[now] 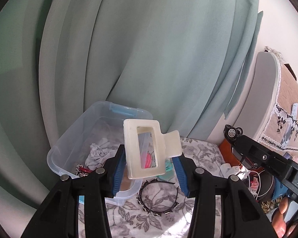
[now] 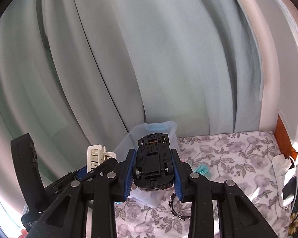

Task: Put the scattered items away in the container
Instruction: 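Carry claw clip and toy car over the clear box and release both inside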

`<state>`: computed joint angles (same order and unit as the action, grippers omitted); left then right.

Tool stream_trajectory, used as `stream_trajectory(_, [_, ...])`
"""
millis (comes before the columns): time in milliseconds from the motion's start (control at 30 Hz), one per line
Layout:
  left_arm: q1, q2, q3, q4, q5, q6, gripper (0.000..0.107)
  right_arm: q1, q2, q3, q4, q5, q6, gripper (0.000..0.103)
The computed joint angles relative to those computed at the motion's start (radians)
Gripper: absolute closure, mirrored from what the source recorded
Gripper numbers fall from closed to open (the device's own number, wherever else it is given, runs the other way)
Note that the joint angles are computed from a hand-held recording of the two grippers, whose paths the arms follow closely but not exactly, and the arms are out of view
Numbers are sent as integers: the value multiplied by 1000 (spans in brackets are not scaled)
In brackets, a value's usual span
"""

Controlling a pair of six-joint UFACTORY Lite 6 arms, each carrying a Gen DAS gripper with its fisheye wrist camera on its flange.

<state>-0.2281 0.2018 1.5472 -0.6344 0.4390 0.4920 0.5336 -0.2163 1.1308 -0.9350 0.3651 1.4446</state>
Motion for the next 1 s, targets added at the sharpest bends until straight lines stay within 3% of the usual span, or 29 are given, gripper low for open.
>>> stream_trajectory(433, [116,139,55,-109,20,106,59,-36,360,274,315,-44,-331,67])
stream_trajectory(1000, [181,282,139,-102,12,80,59,-37,723,673,629,47,-715,67])
